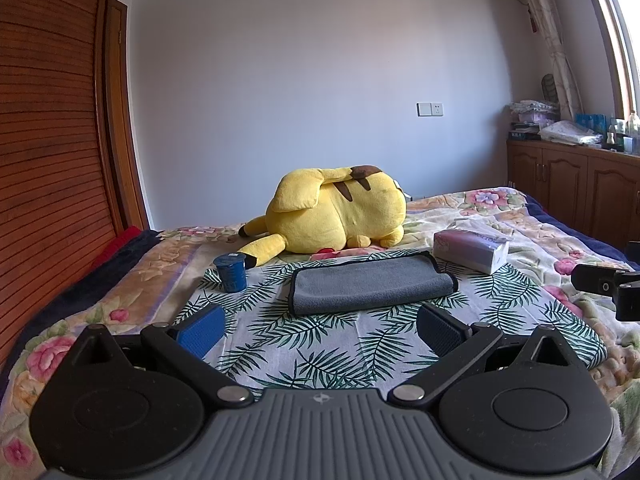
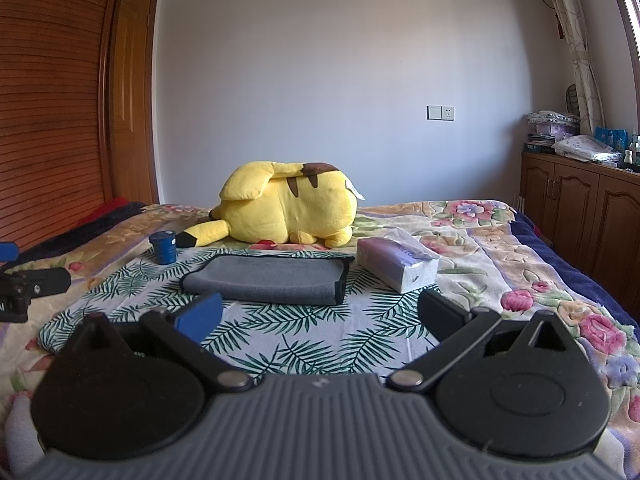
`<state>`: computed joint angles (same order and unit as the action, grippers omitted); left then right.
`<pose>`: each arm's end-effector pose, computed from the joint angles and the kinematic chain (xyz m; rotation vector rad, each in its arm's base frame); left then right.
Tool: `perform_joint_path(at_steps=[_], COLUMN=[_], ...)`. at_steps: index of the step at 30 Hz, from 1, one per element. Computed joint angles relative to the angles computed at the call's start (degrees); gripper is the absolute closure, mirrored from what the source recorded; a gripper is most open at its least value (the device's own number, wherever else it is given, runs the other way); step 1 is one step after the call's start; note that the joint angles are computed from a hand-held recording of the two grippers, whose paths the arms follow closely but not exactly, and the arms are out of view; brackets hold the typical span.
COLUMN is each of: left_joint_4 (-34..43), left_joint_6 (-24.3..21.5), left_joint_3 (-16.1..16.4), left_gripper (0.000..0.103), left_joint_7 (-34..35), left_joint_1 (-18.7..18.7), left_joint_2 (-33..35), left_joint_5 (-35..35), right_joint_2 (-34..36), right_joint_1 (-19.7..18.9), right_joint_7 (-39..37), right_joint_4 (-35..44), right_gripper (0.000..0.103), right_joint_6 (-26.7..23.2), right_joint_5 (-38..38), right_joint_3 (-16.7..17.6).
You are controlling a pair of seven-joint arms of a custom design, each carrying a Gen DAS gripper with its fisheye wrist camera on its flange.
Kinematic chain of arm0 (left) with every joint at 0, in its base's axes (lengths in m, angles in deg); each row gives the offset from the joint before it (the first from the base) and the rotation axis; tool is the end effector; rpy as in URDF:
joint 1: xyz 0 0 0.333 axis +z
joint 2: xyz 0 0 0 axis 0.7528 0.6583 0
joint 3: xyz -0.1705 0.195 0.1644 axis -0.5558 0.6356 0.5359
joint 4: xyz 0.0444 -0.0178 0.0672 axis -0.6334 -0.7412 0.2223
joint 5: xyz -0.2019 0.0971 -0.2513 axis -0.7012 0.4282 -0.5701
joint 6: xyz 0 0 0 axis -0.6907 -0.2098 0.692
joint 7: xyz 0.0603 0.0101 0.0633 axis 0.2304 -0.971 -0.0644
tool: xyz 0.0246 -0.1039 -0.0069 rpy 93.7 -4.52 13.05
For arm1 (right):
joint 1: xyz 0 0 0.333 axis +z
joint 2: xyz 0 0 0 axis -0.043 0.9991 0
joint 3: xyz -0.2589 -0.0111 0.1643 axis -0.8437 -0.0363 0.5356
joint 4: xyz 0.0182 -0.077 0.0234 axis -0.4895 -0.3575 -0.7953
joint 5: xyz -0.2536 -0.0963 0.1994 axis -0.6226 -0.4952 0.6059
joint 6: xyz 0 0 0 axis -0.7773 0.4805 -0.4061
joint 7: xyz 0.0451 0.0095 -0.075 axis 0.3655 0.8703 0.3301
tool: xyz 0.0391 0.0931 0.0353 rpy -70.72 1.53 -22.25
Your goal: Fold towel
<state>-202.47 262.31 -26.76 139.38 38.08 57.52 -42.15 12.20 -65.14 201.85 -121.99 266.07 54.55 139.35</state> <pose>0.4682 -0.1905 0.5263 -1.0530 1.8056 -1.1960 0.4035 0.1355 0.4850 -1.2104 1.6018 -1.1883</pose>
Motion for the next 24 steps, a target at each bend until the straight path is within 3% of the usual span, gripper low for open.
perform_joint_path(at_steps=[24], left_joint_4=[0.1], left_joint_6=[-0.3], left_joint_3=[0.1], left_gripper=[0.0], left_joint_7=[-0.4], left_joint_1=[0.2], left_joint_2=[0.0], left_joint_5=[0.7], right_joint_2=[0.1], right_joint_1=[0.0], right_joint_7=[-0.1], right_joint_4=[0.1], right_gripper=[0.0], right_joint_6=[0.0], right_joint_5=[0.1], right_joint_3=[0.0])
